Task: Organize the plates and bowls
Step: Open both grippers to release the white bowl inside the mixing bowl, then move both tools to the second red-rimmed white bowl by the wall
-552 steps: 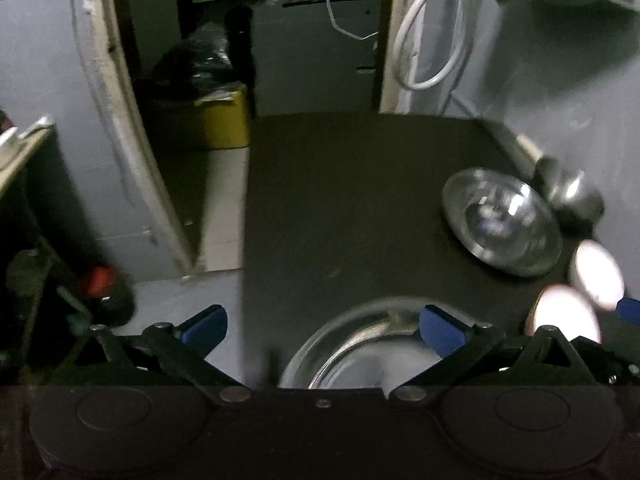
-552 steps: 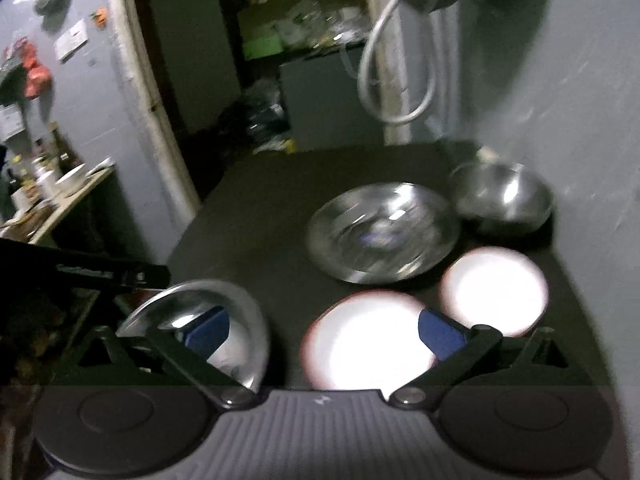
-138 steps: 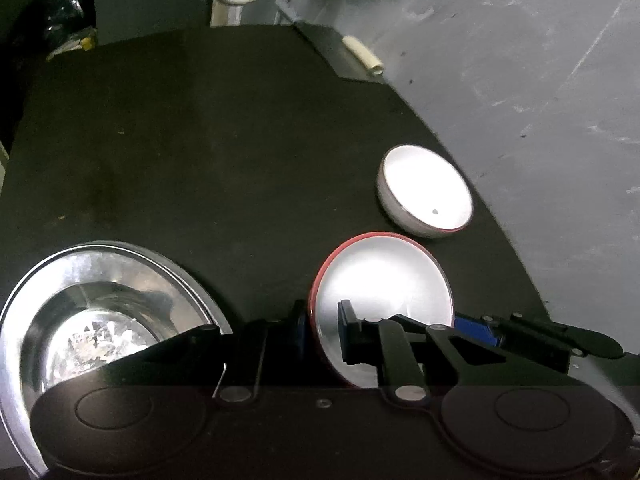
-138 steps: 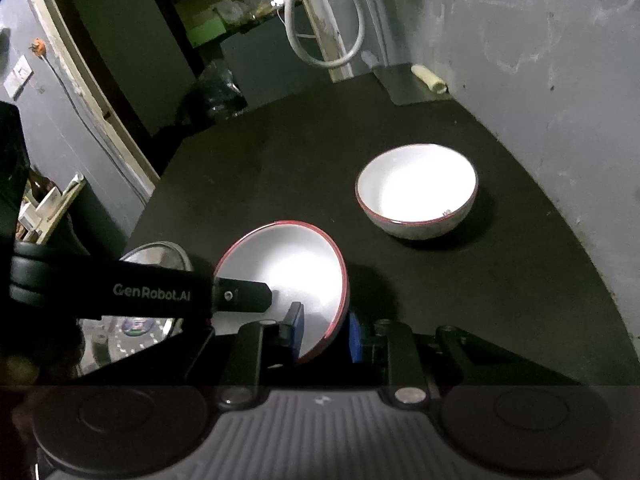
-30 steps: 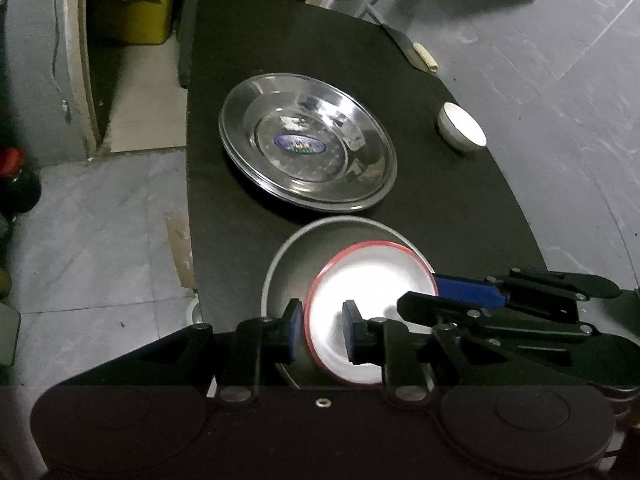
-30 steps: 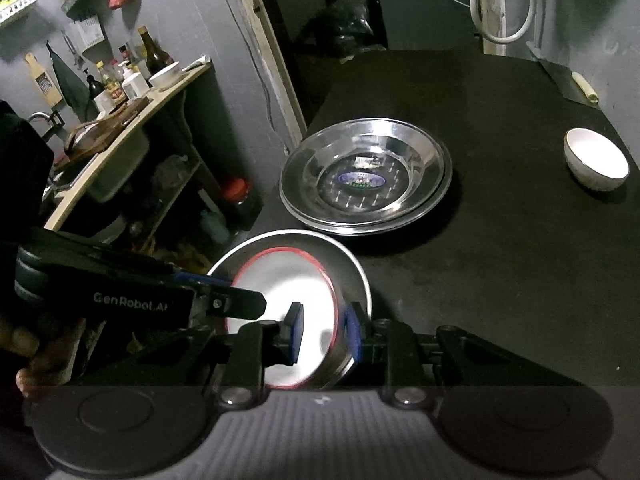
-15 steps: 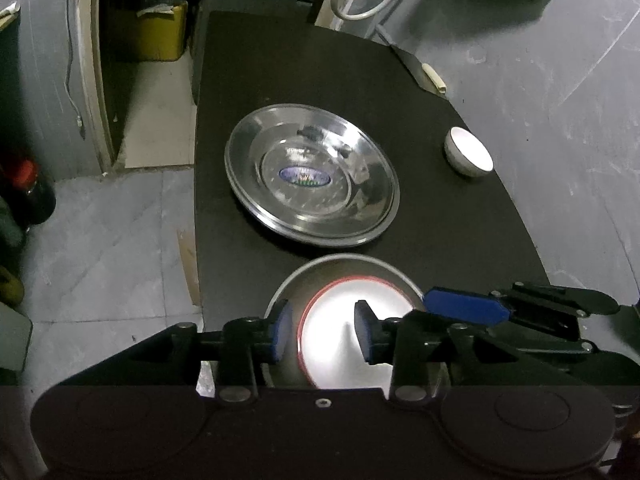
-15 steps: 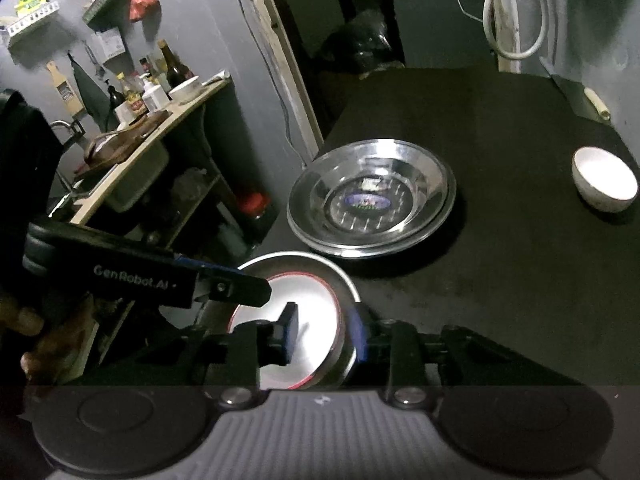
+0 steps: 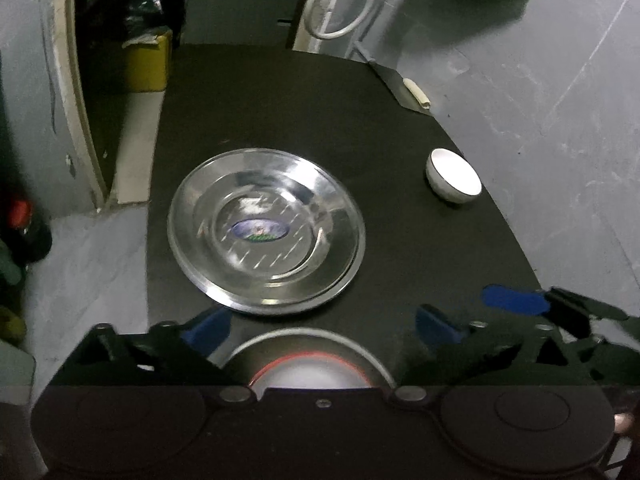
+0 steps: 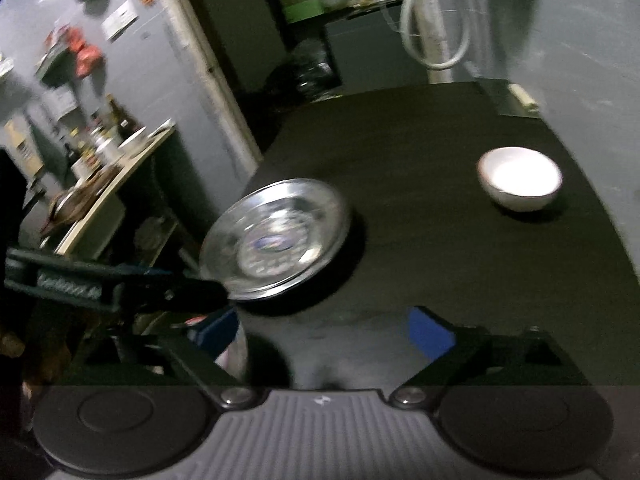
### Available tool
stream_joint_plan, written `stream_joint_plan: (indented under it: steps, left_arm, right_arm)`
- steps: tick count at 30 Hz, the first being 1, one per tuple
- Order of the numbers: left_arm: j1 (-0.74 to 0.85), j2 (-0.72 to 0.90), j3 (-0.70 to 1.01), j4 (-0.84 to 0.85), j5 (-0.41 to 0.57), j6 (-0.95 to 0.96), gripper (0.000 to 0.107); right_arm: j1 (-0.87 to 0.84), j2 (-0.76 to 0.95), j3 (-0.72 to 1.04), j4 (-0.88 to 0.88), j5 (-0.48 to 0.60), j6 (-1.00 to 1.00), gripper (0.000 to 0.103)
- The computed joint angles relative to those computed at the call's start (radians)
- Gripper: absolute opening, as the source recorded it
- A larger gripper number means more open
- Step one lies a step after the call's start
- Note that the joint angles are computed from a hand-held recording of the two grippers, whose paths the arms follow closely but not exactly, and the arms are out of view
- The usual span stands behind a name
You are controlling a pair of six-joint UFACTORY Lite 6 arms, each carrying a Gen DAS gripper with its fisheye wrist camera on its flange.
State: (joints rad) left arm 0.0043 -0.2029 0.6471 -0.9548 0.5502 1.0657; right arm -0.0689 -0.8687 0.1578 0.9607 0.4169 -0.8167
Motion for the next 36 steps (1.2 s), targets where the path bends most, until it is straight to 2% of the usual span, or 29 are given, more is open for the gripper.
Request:
stream_joint_plan:
  steps: [6, 10, 13, 19, 22, 24, 27, 29, 31, 36]
  left_arm:
    - [-0.150, 0.110, 0.088, -0.081, -0.126, 0.003, 0.102]
    - [-0.243, 0.211, 0.182, -0.178, -0.194, 0.054, 0.102]
    - [-0.308, 0.316, 0.301, -0.100, -0.215, -0.059, 0.102]
    - [-0.395, 0.550, 0.581, 0.089, -0.229, -0.301, 0.102]
    - [-0.413, 0.711, 0.775, 0.133, -0.175, -0.360, 0.102]
    - [-0.421, 0.802, 0.890, 0.154, -0.141, -0.389, 0.102]
    - [-0.449, 0.919, 1.051, 0.276, -0.126, -0.506, 0.102]
    - [-0.467, 1.007, 1.175, 0.366, -0.103, -0.593, 0.102]
    - [-0.481, 1.101, 1.316, 0.457, -0.051, -0.688, 0.102]
    - [-0.505, 1.272, 1.572, 0.583, 0.049, -0.799, 0.102]
  right_arm:
    - [-0.313, 0.157, 0.010, 0.305, 0.064, -0.442, 0.103]
    - [-0.434, 0.362, 0.070, 0.443, 0.020, -0.624, 0.103]
    - [-0.541, 0.508, 0.115, 0.588, 0.065, -0.800, 0.103]
    - [-0.544, 0.654, 0.176, 0.838, 0.047, -1.012, 0.103]
    - [-0.538, 0.743, 0.245, 0.836, 0.031, -0.925, 0.103]
    - [-0.542, 0.782, 0.267, 0.898, 0.037, -0.965, 0.103]
    - [-0.536, 0.829, 0.292, 1.027, 0.031, -1.086, 0.103]
    - [-0.526, 0.862, 0.321, 1.047, 0.023, -1.094, 0.103]
    - [-0.520, 0.882, 0.345, 1.038, 0.014, -1.069, 0.103]
    - [-0.503, 0.913, 0.363, 1.221, 0.019, -1.220, 0.100]
